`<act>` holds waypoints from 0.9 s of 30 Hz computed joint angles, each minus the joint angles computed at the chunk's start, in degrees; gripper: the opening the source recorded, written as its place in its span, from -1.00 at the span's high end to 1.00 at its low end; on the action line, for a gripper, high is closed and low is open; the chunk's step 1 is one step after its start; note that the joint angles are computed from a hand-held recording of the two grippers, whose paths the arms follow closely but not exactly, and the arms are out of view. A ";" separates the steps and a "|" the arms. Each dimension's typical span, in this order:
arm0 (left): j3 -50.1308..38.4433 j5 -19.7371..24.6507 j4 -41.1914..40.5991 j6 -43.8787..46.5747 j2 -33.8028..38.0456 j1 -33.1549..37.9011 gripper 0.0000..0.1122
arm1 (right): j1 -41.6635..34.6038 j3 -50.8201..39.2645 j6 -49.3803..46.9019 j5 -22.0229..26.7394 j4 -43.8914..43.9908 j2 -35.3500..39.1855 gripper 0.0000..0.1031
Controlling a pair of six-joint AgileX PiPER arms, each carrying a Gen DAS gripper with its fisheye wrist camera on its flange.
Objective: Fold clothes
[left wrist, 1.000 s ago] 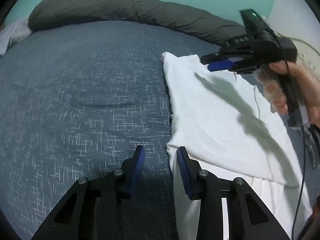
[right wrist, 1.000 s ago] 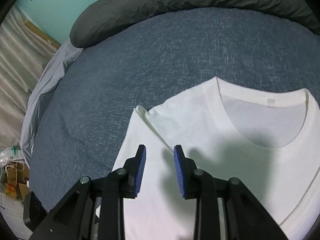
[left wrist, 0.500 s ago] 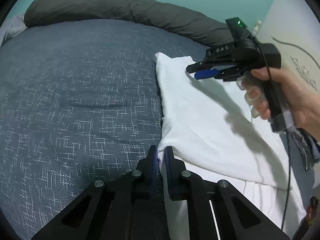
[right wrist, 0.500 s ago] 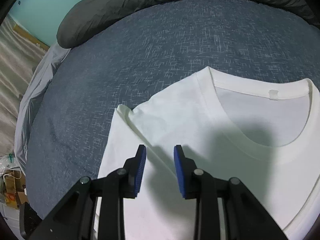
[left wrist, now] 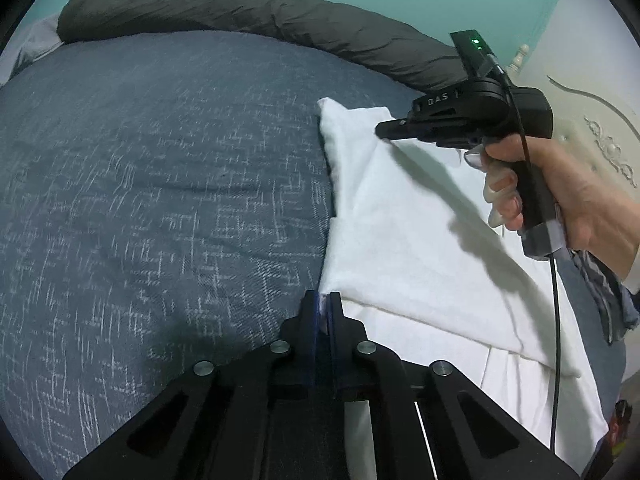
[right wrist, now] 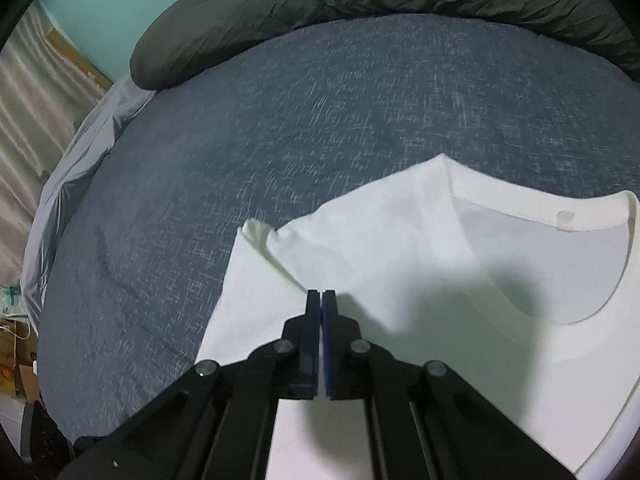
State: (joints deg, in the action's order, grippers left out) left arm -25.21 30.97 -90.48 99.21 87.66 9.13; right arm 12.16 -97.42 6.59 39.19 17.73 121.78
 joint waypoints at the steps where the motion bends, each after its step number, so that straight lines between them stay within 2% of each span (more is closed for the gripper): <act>1: -0.10 0.15 -0.11 0.00 0.27 0.10 0.94 | -0.10 0.39 0.16 -0.39 -0.09 -0.28 0.99; 4: 0.16 0.18 0.21 -0.25 -0.29 0.26 0.94 | -0.54 2.17 -2.30 -2.22 2.72 -1.54 0.99; 12: 0.23 -0.13 -1.41 0.69 0.74 -0.21 0.94 | -0.33 -1.35 1.59 -0.46 0.11 -0.65 0.96; 14: 0.22 -0.24 -1.59 0.69 0.96 -0.33 0.94 | 0.34 -3.82 2.82 0.70 -0.55 0.36 0.74; 15: 0.28 -0.35 -1.65 0.69 0.96 -0.42 0.95 | 0.75 -5.52 3.37 1.65 -1.01 1.14 0.30; 16: 0.33 -0.41 -1.72 0.74 0.98 -0.47 0.95 | 1.22 -7.54 4.24 2.85 -1.86 2.07 0.12; 21: 0.28 -0.14 -2.45 1.40 1.85 -0.33 0.95 | 3.87 -18.40 6.98 8.23 -6.53 7.56 0.12; 23: 0.32 -0.40 -3.18 1.89 2.13 -0.65 0.95 | 5.27 -24.33 8.24 12.09 -9.79 10.86 0.13; 24: 0.36 -0.52 -3.42 2.08 2.16 -0.79 0.95 | 5.83 -27.39 8.72 14.24 -11.15 12.58 0.35; 25: 0.41 -0.62 -3.63 2.25 2.18 -0.90 0.95 | 6.16 -30.09 8.60 15.93 -11.55 14.25 0.66; 27: 0.51 -0.84 -4.09 2.66 2.24 -1.16 0.95 | 6.83 -35.76 9.75 19.86 -13.64 17.63 0.90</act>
